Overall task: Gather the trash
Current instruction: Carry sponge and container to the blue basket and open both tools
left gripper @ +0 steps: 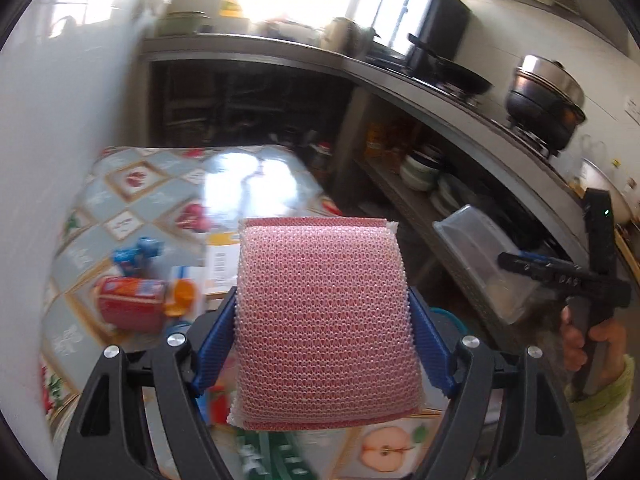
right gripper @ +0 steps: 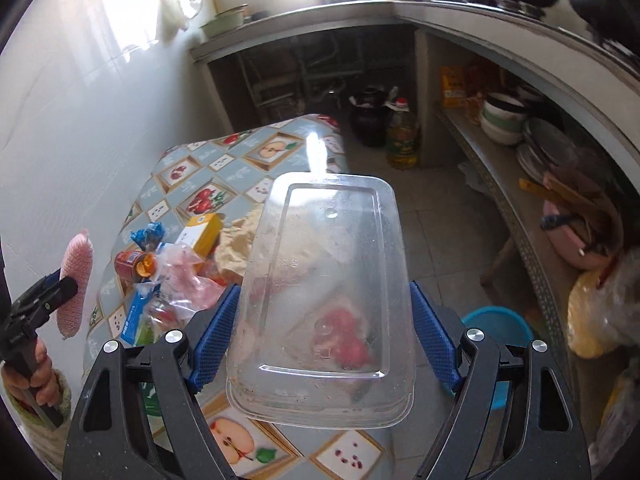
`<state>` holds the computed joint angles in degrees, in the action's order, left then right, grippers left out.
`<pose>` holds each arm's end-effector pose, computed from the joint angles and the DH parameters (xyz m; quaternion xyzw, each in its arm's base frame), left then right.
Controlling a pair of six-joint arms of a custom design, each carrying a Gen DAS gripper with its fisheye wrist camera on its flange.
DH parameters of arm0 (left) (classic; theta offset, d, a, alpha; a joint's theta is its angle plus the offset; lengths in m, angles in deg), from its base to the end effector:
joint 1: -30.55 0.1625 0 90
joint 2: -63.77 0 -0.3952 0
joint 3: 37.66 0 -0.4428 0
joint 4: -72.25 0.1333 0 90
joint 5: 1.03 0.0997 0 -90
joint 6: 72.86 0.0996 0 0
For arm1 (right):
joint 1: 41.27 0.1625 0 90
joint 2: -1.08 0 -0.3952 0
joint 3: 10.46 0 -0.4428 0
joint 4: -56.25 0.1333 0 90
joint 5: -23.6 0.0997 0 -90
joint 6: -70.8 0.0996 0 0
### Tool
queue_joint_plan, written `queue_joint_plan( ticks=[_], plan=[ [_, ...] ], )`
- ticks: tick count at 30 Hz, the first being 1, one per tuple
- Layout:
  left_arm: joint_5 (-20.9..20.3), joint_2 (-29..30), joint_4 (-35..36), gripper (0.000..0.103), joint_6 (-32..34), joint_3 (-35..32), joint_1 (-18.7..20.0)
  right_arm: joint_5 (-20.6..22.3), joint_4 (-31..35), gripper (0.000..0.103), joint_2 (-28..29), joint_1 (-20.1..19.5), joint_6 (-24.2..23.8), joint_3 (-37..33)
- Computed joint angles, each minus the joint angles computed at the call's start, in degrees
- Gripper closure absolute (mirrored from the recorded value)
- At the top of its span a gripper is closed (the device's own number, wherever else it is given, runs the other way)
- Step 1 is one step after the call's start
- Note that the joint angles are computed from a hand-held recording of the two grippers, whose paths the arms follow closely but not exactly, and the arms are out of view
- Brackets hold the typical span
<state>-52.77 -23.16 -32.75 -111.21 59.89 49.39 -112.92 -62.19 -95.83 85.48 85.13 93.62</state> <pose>-0.4687 -0.3659 0.4052 0.2546 0.9092 -0.2883 0.1595 0.3538 -0.3718 0.4719 0.1040 -0.8999 0.3203 0.2771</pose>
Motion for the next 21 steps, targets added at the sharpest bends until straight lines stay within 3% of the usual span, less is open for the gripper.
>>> queue_joint_plan(
  ticks=[2, 5, 10, 15, 21],
  plan=[
    [-6.72, 7.76, -2.22, 0.025, 5.01, -5.25, 1.32, -2.05, 1.22, 0.025, -4.76, -0.73, 3.47, 3.85],
    [-12.67, 19.23, -2.02, 0.025, 11.2, -13.12, 2.46, -3.92, 2.62, 0.025, -11.99, -3.23, 8.3, 9.33],
    [-22.22, 36.22, 1.88, 0.024, 15.25, -24.52, 4.95, -3.12, 2.64, 0.025, -25.03, -11.93, 14.03, 19.33],
    [-28.24, 50.01, 6.84, 0.024, 13.78, -33.11, 6.99, 4.28, -2.18, 0.025, -35.46, -26.28, 12.01, 26.89],
    [-29.3, 62.58, 11.77, 0.024, 8.88, -43.33, 9.29, 14.24, -12.48, 0.025, -37.53, -42.58, 7.85, 29.63]
  ],
)
